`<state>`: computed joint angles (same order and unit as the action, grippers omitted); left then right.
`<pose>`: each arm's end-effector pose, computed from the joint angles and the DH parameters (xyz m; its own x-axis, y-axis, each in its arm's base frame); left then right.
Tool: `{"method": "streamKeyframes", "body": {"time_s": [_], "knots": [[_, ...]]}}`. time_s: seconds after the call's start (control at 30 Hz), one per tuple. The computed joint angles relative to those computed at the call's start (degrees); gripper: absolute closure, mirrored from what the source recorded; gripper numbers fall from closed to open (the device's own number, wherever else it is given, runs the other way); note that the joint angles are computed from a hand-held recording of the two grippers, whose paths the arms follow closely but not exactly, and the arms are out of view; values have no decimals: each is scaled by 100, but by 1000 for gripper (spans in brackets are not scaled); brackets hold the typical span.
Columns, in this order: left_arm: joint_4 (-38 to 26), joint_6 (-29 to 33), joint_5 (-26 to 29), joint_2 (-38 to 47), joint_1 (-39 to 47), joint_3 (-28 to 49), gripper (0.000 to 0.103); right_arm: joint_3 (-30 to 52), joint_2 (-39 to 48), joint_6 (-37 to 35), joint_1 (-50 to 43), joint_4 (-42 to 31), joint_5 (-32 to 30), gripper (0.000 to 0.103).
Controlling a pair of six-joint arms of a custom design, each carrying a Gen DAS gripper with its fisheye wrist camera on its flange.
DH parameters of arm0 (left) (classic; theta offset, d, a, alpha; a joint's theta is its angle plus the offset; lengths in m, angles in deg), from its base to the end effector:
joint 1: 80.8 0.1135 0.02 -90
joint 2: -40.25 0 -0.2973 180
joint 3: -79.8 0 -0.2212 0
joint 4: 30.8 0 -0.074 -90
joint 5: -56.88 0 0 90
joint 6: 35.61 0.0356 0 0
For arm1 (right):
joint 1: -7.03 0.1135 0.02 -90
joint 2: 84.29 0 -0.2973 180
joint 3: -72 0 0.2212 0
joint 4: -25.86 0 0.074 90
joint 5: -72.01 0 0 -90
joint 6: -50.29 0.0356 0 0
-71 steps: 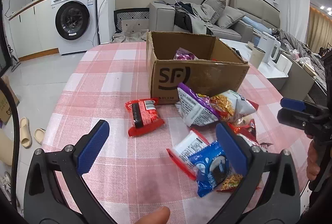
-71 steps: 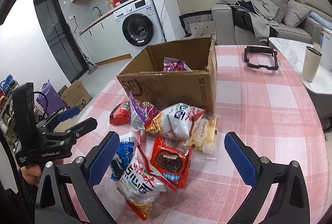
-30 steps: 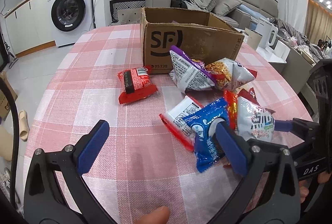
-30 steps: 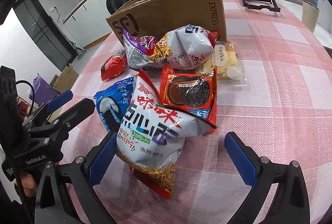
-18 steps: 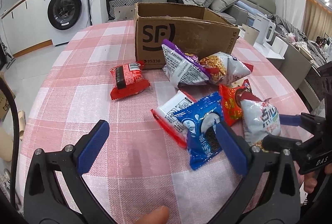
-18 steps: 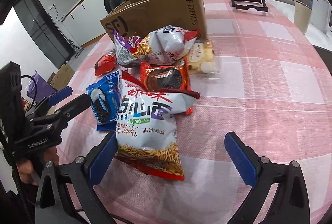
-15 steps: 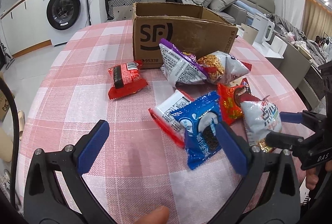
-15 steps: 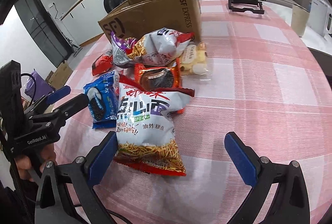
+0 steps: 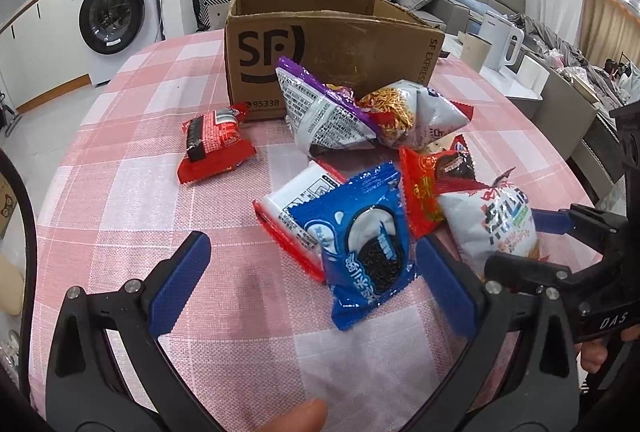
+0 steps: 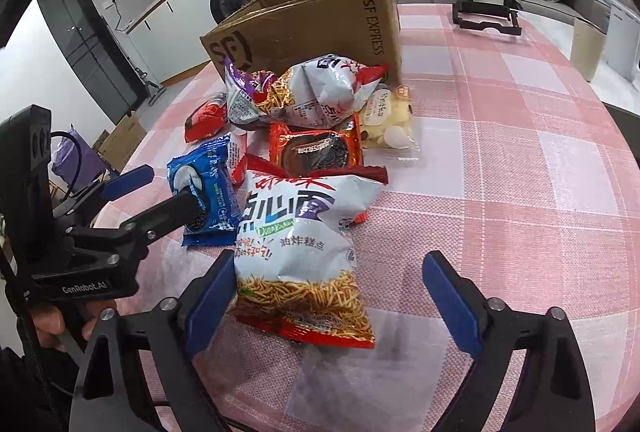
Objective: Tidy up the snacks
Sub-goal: 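Move the left gripper onto the blue Oreo bag and close on it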
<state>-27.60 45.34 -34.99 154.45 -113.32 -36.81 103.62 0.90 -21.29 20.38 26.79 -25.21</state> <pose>0.3004 -0.1901 0.1323 -0.6966 0.2577 -0.6696 0.4143 0.9064 -0.0822 0.1865 0.0489 0.1449 -0.8296 0.1253 -0.5442 -0.0434 0.9571 0.2865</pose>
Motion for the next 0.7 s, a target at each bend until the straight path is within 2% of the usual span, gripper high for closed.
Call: {"method": "streamKeyframes", "body": {"time_s": [0.2, 0.47, 0.63, 0.7], "knots": [[-219, -100, -149, 177, -84, 292, 1, -49, 170, -1, -68, 259, -205, 20], [-375, -8, -401, 335, -315, 503, 1, -54, 166, -61, -56, 276, -227, 23], [-470, 71, -358, 396, -359, 576, 15, -20, 96, -60, 78, 194, -64, 24], [-528, 105, -265, 431, -360, 625, 27, -28, 79, -76, 67, 188, -80, 25]]}}
